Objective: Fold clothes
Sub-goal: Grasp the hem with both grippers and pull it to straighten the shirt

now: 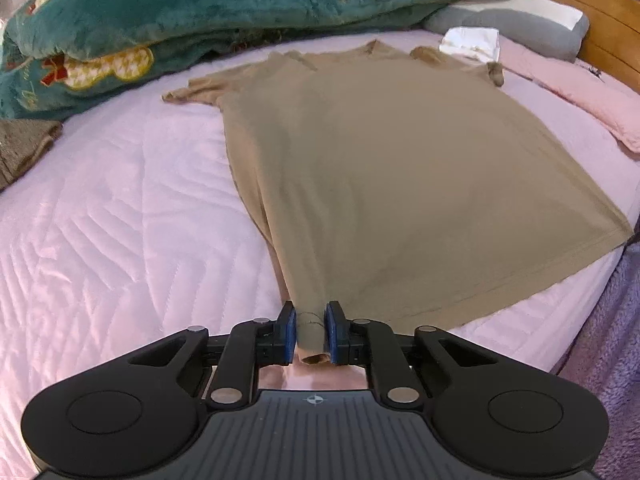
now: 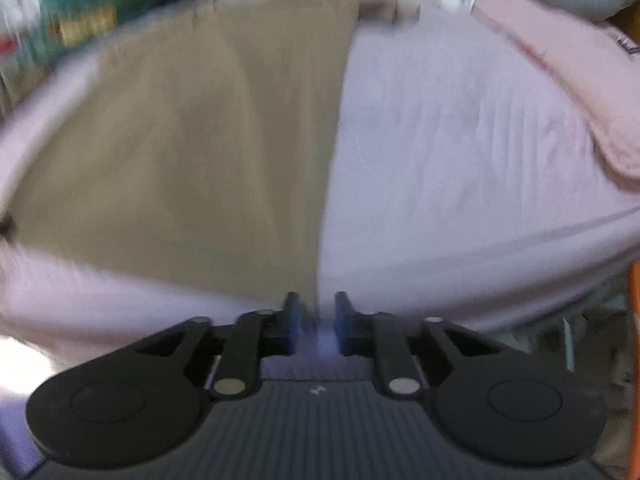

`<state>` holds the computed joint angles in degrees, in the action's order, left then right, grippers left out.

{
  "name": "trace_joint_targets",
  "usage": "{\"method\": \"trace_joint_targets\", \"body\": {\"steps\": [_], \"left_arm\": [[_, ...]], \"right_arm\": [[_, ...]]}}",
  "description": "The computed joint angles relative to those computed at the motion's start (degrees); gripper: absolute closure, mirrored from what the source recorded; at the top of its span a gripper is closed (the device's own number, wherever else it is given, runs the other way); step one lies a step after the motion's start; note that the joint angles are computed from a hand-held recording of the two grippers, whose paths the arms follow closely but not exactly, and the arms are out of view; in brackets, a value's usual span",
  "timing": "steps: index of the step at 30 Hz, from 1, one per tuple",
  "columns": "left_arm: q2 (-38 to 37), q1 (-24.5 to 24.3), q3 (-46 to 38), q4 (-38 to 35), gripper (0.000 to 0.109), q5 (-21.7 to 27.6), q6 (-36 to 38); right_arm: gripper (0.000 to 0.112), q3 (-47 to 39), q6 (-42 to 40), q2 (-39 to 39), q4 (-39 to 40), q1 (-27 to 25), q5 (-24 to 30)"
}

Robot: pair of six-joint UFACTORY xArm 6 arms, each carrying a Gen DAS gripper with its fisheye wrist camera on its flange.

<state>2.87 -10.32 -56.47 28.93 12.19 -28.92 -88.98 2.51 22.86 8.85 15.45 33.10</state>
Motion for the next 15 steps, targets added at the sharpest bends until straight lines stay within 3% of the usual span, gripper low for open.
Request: {"method": "trace_joint_targets", "body": {"steps": [1,2,3,4,5,7,10,13,15], "left_arm": [[-0.3,0.1,-0.6,4.7,0.081,0.5,-4.0],[-0.5,0.1,-1.4,7.8,0.067,1.5,-6.4],[-0.2,0.1,-2.5,10.4,0.057,2.2,-8.7],[0.2,0.1,-3.6,12.8,0.033,2.9,-11.0],[0.7,0.1,-4.7,16.1,0.024,3.5,-15.0],[2.3,0.3,-6.2,15.8,0.022,3.1,-17.3],[5.3,-0.3,-7.5,8.6,0.022,3.0,-15.0],[7.2,-1.4,-7.4,4.8,0.022,2.8,-13.5],[7.7,-2.3,-7.4,11.7,0.026,3.7,-17.1]], "right_arm": [[0.057,1.1,-1.2,-0.6,4.0,-0.2,-4.1],[0.024,1.9,-1.5,-0.7,7.4,0.0,-8.7],[0.009,2.3,-1.0,0.0,9.5,0.2,-13.0],[0.009,1.8,-0.6,0.9,11.7,0.3,-16.1],[0.009,-0.2,0.7,3.1,11.4,0.3,-16.8],[0.009,-6.0,4.4,7.8,9.3,0.1,-13.7],[0.011,-12.6,4.7,13.6,9.7,0.3,-7.4],[0.016,-10.4,3.6,13.2,7.6,1.5,-7.7],[0.023,-7.4,2.7,11.7,2.8,2.2,-10.2]]}}
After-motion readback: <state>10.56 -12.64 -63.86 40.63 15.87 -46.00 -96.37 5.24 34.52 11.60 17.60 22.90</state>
